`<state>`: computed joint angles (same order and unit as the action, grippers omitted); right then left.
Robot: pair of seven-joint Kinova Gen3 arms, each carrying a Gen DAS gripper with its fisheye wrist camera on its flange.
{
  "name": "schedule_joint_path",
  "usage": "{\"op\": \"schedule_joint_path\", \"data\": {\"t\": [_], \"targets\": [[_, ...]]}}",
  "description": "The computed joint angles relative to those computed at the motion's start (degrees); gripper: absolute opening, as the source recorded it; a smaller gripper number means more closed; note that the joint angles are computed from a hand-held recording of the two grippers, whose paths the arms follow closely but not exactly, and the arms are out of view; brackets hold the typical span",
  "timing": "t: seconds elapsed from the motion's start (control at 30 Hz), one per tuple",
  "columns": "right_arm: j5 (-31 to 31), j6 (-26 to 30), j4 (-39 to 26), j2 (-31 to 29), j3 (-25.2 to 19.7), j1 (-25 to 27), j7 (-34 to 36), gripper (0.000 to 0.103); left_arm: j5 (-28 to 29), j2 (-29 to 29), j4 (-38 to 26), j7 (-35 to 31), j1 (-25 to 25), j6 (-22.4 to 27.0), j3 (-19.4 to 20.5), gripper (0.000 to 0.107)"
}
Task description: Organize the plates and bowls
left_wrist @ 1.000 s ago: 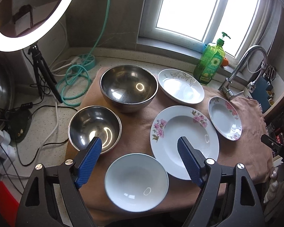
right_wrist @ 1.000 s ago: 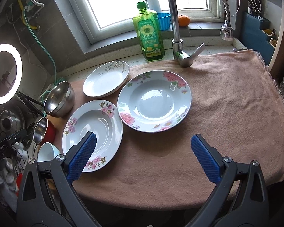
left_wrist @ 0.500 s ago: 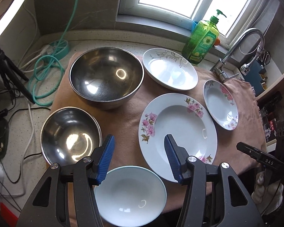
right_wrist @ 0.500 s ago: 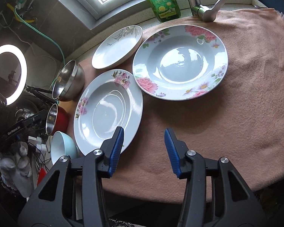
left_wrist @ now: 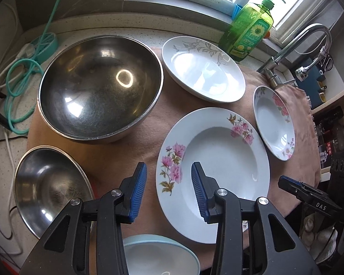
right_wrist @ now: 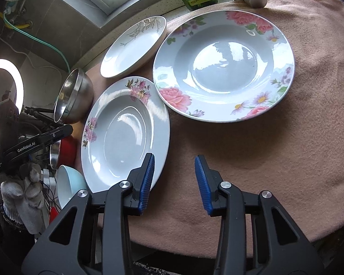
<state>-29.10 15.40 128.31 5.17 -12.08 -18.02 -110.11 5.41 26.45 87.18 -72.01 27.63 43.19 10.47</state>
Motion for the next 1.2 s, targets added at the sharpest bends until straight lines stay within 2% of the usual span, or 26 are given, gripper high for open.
{"op": "schedule_joint_path", "data": {"t": [0.3,0.47,0.67,0.87,0.97,1.07,1.2], "targets": [[-10.53,0.17,-0.88,3.82,-4.11,6.09,11.17,0.037,1.46,3.72,-3.63,-2.61,-1.46,3.15,0.51,0.039],[-15.57,0.17,-1.01,5.25,-6.11,8.63,16.70,0.032,2.48,5.08,-4.90,-4.03,-1.96,4.45,0.68,0.039],[-16.71,1.15,-2.02,6.07,-6.00,8.92,18.77,0.029,3.98,6.11,-5.87,-5.30,-2.63,5.19,0.96,0.039],[-16.62,1.81,-2.85,6.72,-5.55,8.51,19.76,0.025,4.32,6.88,-6.61,-5.93,-2.54,6.05,0.69,0.030],[-17.30,2.14,-3.25,7.10,-5.88,8.90,21.04,0.019,4.80,7.32,-6.86,-6.48,-2.87,6.39,0.96,0.023],[-14.33,2.61,-3.90,7.01,-4.08,6.64,18.26,0.018,5.04,7.45,-6.99,-6.97,-2.86,6.45,0.96,0.022],[-12.60,3.06,-4.19,7.02,-3.64,6.08,16.73,0.018,4.83,7.39,-7.15,-7.37,-2.64,6.70,0.84,0.022]]}}
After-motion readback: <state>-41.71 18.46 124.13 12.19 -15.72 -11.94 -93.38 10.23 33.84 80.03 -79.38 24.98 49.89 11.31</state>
